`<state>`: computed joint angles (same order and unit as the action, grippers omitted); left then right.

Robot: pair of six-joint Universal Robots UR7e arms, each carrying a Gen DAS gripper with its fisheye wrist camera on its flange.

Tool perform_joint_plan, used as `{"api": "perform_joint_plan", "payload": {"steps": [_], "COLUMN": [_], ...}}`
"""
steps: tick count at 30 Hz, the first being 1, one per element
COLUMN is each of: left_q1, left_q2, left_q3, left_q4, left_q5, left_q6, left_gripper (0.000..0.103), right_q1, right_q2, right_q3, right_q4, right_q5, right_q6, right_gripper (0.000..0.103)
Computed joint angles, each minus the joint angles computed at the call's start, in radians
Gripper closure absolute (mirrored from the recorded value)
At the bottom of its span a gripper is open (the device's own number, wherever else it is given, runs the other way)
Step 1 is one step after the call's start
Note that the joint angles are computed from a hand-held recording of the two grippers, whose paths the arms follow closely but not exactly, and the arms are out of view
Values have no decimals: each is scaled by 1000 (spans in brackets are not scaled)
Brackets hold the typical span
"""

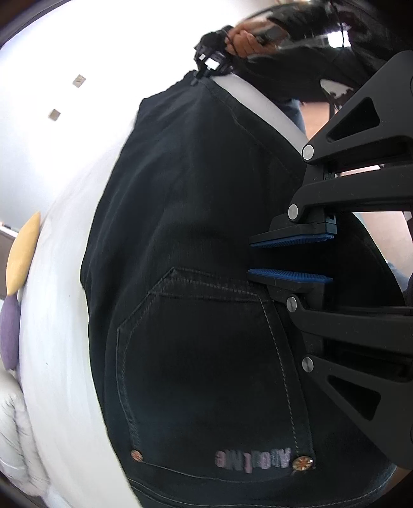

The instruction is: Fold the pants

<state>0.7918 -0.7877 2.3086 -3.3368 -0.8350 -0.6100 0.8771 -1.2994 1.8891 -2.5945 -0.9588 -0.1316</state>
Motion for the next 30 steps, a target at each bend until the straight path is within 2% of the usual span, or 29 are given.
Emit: {"api": "perform_joint_plan", "payload": {"steps": [3, 4, 6, 7, 8, 10, 11, 12, 13, 14, 15, 18, 20, 22, 24, 26, 27, 29, 30], "left_q1": [-14, -24, -53, -71, -83, -111, -119, -121, -116, -103, -85, -22, 20, 57, 81, 84, 86, 85, 89], "left_q2": [-4, -11, -34, -47, -62, -108, -131, -150, -171, -192, -211, -226, -227, -227, -209, -200, -193, -162, -154], "left_q3": [25, 33, 58, 72, 86, 130, 149, 162, 172, 172, 164, 99, 50, 18, 2, 13, 10, -12, -17], "left_q4": [-34, -26, 3, 15, 21, 28, 24, 18, 16, 30, 52, 135, 222, 294, 294, 280, 284, 312, 305], "left_q5": [22, 35, 77, 98, 117, 164, 189, 211, 230, 244, 256, 262, 260, 251, 241, 254, 266, 307, 311], "left_q6": [-5, -16, -56, -82, -104, -151, -169, -180, -191, -197, -192, -128, -128, -136, -117, -97, -90, -87, -80], "left_gripper": [89, 89, 89, 89, 89, 89, 89, 89, 89, 89, 89, 89, 89, 89, 89, 89, 89, 89, 89], "right_q1": [9, 14, 25, 31, 39, 75, 109, 141, 164, 187, 217, 357, 421, 465, 483, 501, 510, 513, 516], "right_q2": [-6, -11, -34, -52, -74, -113, -127, -139, -143, -145, -140, -64, 10, 88, 157, 229, 255, 285, 288], "right_q3": [-13, -13, -11, -8, 1, 31, 44, 57, 62, 67, 61, 28, -8, -46, -103, -170, -188, -210, -208], "right_q4": [16, 1, 5, -2, -30, -123, -167, -221, -256, -267, -240, -134, -109, -122, -75, -46, -52, -82, -97], "right_q5": [-6, -20, -56, -80, -122, -237, -333, -416, -458, -458, -446, -534, -598, -663, -719, -789, -834, -853, -863], "right_q6": [-12, -17, -25, -17, -1, 6, 0, -26, -36, -62, -125, -314, -357, -353, -311, -316, -307, -303, -311], "right_gripper": [98, 93, 75, 70, 57, 45, 43, 43, 43, 49, 58, 70, 77, 79, 80, 81, 91, 103, 103]}}
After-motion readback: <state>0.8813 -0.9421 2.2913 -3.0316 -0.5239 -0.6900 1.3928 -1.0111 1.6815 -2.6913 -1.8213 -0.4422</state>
